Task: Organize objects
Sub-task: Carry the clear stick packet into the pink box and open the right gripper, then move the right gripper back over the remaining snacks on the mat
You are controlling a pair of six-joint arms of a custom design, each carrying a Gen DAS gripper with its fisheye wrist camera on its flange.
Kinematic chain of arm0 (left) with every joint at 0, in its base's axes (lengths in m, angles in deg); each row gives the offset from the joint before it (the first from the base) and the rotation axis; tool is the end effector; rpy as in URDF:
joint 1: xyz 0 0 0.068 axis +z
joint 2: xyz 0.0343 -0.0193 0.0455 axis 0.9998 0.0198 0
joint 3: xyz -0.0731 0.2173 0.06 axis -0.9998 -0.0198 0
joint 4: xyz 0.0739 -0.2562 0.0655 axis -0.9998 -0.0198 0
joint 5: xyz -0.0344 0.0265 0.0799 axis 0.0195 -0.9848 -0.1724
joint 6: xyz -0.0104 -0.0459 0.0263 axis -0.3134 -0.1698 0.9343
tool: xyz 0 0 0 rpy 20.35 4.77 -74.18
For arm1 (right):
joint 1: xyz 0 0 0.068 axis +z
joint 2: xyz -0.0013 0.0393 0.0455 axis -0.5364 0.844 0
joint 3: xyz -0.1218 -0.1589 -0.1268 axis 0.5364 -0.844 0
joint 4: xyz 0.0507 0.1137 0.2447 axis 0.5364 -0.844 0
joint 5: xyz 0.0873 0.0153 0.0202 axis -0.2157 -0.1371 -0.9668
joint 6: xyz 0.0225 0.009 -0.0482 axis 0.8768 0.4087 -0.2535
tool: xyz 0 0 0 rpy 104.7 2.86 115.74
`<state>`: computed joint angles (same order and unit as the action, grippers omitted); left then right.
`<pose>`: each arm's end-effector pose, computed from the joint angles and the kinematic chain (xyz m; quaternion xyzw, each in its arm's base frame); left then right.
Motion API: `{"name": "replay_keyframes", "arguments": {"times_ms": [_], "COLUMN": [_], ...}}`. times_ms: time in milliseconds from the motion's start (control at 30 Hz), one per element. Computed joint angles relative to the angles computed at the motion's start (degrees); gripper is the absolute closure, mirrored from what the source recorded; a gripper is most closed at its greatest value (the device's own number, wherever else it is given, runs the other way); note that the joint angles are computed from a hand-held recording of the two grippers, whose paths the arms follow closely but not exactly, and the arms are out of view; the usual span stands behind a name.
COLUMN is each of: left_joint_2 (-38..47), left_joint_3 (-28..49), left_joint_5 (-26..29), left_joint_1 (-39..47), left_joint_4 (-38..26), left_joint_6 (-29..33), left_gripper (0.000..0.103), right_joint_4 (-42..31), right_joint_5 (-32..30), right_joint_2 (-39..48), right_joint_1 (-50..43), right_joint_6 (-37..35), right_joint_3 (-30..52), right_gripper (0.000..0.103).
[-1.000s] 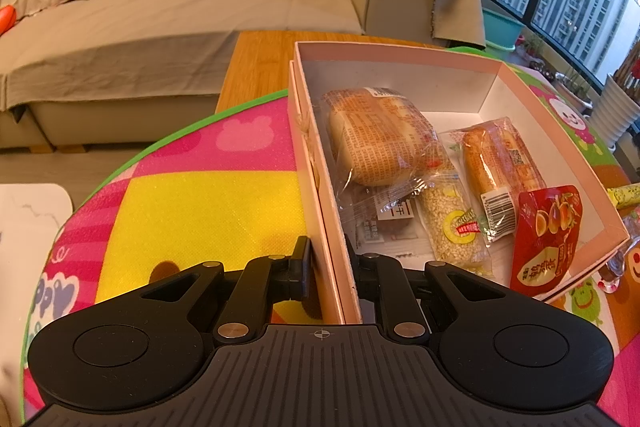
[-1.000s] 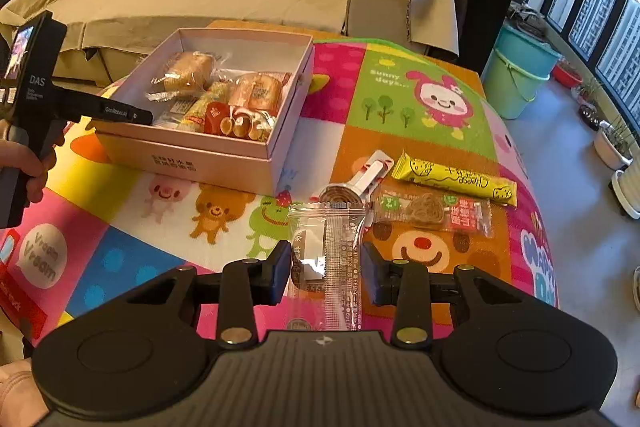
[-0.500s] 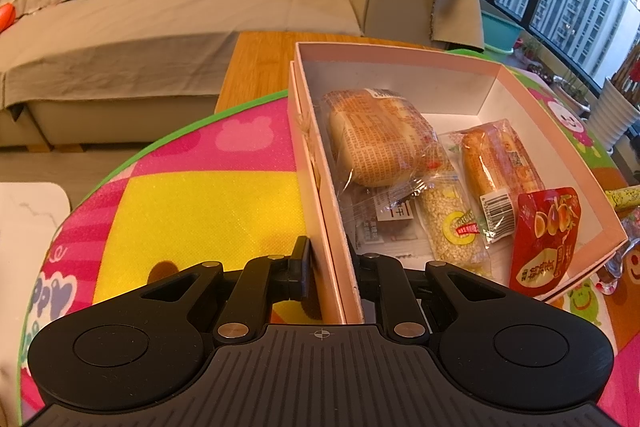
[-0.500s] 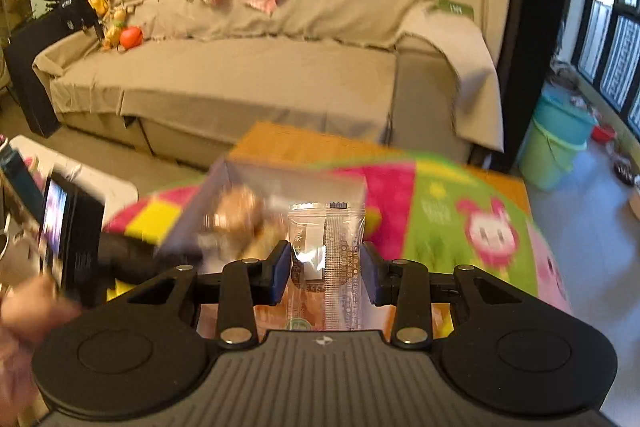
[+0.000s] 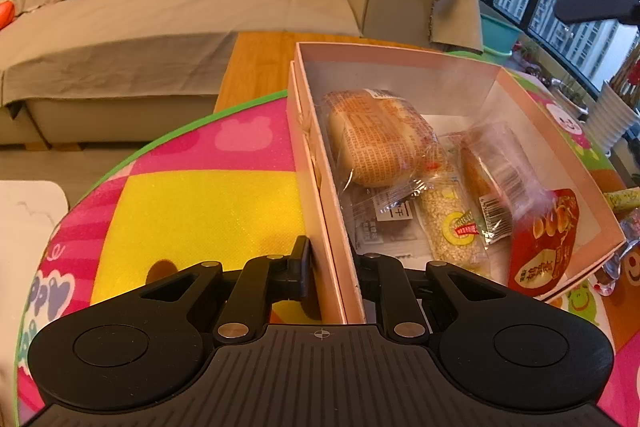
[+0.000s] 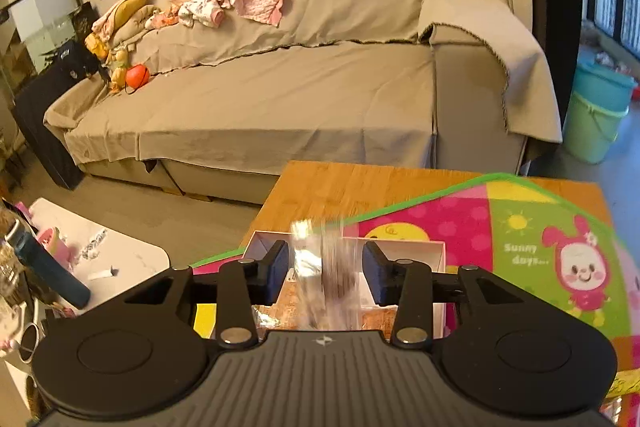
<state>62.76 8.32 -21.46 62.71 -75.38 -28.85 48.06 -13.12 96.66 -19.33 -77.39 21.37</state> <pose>0.2227 -0.1073 0.0803 0.0953 0.9338 -0.0933 0.3320 0.2525 0.0625 0.2034 -0.0334 0.9121 0.1328 0.3865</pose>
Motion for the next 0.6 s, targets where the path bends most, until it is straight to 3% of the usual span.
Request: {"name": "replay_keyframes", "arguments": {"times_ms": [267,467,600], "left_joint_2": [0.3,-0.1,-0.2], "left_joint_3": [0.3,0.4,0.6], "left_joint_5": [-0.2,-0.5,-1.5], "left_joint_1": [-0.1,-0.3,-1.0], "left_joint_4": [-0.2,-0.9,-1.3], "left_joint_6": [-0.2,0.1,0.0], "left_gripper": [0.086,0.086,0.086], "right_joint_4": [-5.0,-12.2,-15.9], "right_joint_5": [-0.2,-3.7,-9.4], "right_joint_2": [-11.0,-23.2,-27.6], "right_joint_1": [-8.2,-24.1,-38.6], "right_joint_6": [-7.8,-18.0,-25.2], "right_joint_3": [-7.5,-14.4,-18.2], "right_gripper": [0.055,0.052,0.045]}}
